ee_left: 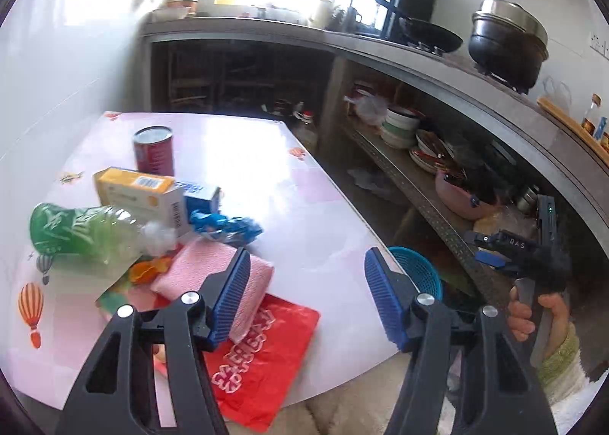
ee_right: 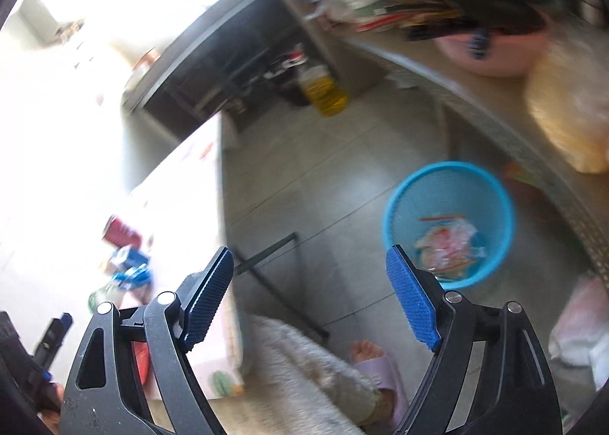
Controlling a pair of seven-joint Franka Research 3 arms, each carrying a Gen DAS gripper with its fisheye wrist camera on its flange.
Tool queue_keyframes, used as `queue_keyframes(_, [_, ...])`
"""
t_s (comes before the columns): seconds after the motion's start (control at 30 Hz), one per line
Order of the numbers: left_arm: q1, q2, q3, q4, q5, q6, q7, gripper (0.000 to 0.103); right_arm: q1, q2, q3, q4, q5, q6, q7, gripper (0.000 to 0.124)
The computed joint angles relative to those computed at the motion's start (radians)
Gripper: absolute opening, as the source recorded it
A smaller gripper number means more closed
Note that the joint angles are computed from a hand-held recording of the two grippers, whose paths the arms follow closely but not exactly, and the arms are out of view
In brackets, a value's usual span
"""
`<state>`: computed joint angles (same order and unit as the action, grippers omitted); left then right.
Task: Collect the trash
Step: 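Return both open tools toward the table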
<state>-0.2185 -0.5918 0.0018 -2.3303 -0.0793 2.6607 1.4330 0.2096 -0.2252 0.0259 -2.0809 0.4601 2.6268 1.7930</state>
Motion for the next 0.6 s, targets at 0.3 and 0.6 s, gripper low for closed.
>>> queue_keyframes(0.3, [0.043, -0.096, 0.066, -0.125, 0.015, 0.029, 0.002, 0.064, 0.089, 0.148, 0.023, 0.252, 0.142, -0.139, -0.257, 0.079])
queue_keyframes(0.6, [0.054, -0.089, 0.067, -0.175, 0.002, 0.042, -0.005, 0.071, 0.129, 0.453, 0.099, 0.698, 0.104, -0.418, -0.491, 0.079])
